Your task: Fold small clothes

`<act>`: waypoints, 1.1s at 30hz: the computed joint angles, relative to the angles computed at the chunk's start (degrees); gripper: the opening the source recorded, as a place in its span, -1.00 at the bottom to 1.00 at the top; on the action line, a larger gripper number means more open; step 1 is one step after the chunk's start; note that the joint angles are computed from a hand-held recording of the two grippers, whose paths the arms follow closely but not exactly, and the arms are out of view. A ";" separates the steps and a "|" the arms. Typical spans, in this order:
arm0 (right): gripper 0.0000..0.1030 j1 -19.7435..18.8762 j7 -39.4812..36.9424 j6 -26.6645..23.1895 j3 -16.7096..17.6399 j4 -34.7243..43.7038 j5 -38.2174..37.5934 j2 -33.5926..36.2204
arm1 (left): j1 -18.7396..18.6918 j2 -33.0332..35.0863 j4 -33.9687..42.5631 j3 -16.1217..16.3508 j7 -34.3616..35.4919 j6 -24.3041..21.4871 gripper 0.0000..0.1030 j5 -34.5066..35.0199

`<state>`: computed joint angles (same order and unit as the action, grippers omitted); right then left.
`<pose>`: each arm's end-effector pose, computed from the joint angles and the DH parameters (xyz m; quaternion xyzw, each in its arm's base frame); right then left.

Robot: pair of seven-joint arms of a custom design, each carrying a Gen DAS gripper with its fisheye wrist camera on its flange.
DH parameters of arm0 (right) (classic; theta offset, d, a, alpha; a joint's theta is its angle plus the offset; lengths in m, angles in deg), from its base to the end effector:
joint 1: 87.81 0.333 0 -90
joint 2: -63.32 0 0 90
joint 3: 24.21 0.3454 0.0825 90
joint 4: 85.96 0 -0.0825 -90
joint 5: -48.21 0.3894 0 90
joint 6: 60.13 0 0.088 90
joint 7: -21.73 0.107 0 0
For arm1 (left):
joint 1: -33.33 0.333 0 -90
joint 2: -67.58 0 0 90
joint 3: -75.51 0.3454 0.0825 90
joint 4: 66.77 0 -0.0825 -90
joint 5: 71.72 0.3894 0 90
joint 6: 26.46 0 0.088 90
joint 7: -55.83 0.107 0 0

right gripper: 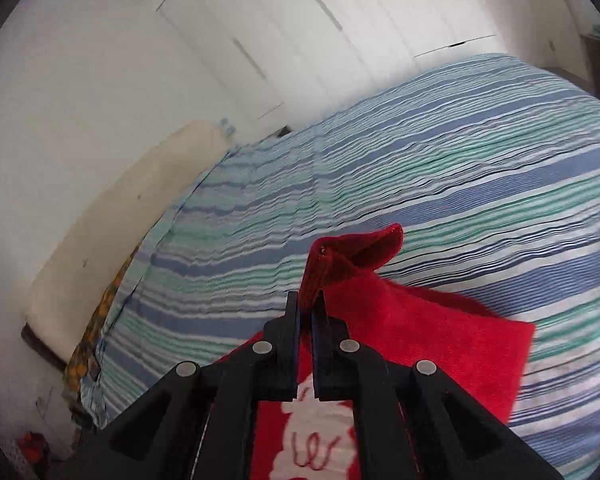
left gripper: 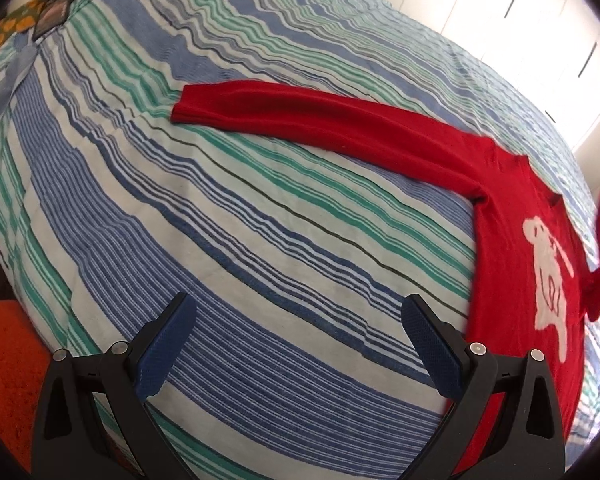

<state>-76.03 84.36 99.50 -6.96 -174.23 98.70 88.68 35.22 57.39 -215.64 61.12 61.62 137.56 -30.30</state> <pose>0.6840 0.2901 0.5103 -0.6715 0.5588 0.0056 0.4866 0.4358 -0.1342 0.3773 -0.8484 0.4541 -0.2062 0.1774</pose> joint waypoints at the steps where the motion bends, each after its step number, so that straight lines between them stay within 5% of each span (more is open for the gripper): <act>1: -0.77 2.17 2.67 -2.42 -1.17 2.47 -3.62 2.27 | -0.04 -0.14 -0.42 0.43 0.16 0.59 0.99 -0.73; 4: -0.24 3.79 7.06 -9.71 -1.59 8.27 -9.27 7.45 | 0.14 -0.36 -1.18 0.90 0.92 1.85 0.99 -2.51; 7: -0.24 0.48 3.59 -10.64 0.60 8.88 -6.37 8.06 | 0.52 -0.06 -1.18 0.61 1.61 2.34 0.99 -3.55; 15: -0.24 -6.40 8.56 -18.16 -3.41 6.00 -3.83 6.95 | -0.48 2.12 1.24 0.13 3.41 -0.03 0.99 -3.29; 18: -0.24 -4.61 14.31 -18.86 -7.00 1.71 -7.99 7.84 | -1.25 2.35 1.56 0.47 3.18 -1.24 0.99 -2.44; 20: -0.25 0.07 24.96 -18.57 -13.24 -1.26 -19.72 8.85 | -1.74 2.36 1.53 0.82 3.37 -1.64 0.99 -2.37; 21: -0.73 0.66 28.06 -18.53 -14.48 -2.34 -22.15 9.09 | -1.95 2.34 1.50 0.98 3.54 -1.78 0.99 -2.46; 22: -1.00 -0.50 27.93 -16.07 -13.72 -4.59 -20.89 8.51 | -2.06 2.34 1.51 1.03 3.42 -1.91 0.99 -2.33; 27: -0.87 -4.16 22.19 -8.65 -8.78 -7.97 -21.37 4.19 | -2.93 3.37 2.61 1.34 3.72 -3.22 0.99 -2.36; 31: -0.81 -5.48 15.83 -9.99 -5.51 -4.31 -19.95 4.62 | -3.57 3.47 2.77 1.59 3.34 -3.63 0.99 -1.53; 33: -0.80 -3.64 17.97 -11.08 -7.18 -2.74 -21.87 6.06 | -3.90 3.47 2.36 2.02 4.38 -3.24 0.99 -2.56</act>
<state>-79.67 102.33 88.42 -14.14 -176.97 76.82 94.74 31.32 60.86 -213.28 63.14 66.00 134.32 -32.86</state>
